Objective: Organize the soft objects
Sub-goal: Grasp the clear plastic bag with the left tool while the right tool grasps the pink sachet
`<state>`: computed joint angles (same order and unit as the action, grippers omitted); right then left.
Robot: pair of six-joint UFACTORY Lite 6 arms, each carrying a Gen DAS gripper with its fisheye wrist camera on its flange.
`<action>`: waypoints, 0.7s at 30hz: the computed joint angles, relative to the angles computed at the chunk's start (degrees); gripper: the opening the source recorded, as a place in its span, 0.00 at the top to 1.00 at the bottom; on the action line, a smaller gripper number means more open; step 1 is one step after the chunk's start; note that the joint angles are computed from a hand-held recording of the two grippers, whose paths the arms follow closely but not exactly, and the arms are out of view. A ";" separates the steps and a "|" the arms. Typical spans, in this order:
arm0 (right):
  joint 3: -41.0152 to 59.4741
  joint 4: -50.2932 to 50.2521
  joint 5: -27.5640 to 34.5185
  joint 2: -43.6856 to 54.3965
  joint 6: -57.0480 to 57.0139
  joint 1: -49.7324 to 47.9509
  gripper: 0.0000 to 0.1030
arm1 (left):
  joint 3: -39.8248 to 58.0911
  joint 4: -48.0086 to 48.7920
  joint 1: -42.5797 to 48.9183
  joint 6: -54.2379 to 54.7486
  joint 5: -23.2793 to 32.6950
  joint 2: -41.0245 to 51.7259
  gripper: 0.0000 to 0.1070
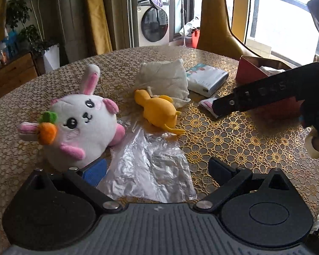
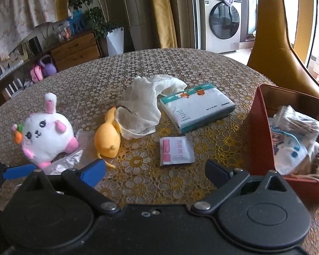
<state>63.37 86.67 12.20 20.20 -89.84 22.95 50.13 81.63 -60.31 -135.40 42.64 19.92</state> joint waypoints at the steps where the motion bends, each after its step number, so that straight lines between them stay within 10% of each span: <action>1: 1.34 -1.39 -0.23 1.44 1.03 0.13 0.05 | 0.41 0.25 0.20 -0.03 -0.14 0.63 0.05; 13: 14.18 -16.34 -4.17 14.81 14.77 1.44 0.20 | 3.49 1.71 4.00 -2.32 -3.19 6.67 0.06; 21: 16.38 -12.81 -6.69 17.69 10.57 2.27 0.32 | 2.15 3.50 4.69 -6.67 -2.60 6.17 0.28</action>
<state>79.75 73.87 5.51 37.89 -79.27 25.22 52.28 85.14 -55.62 -142.07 40.04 26.09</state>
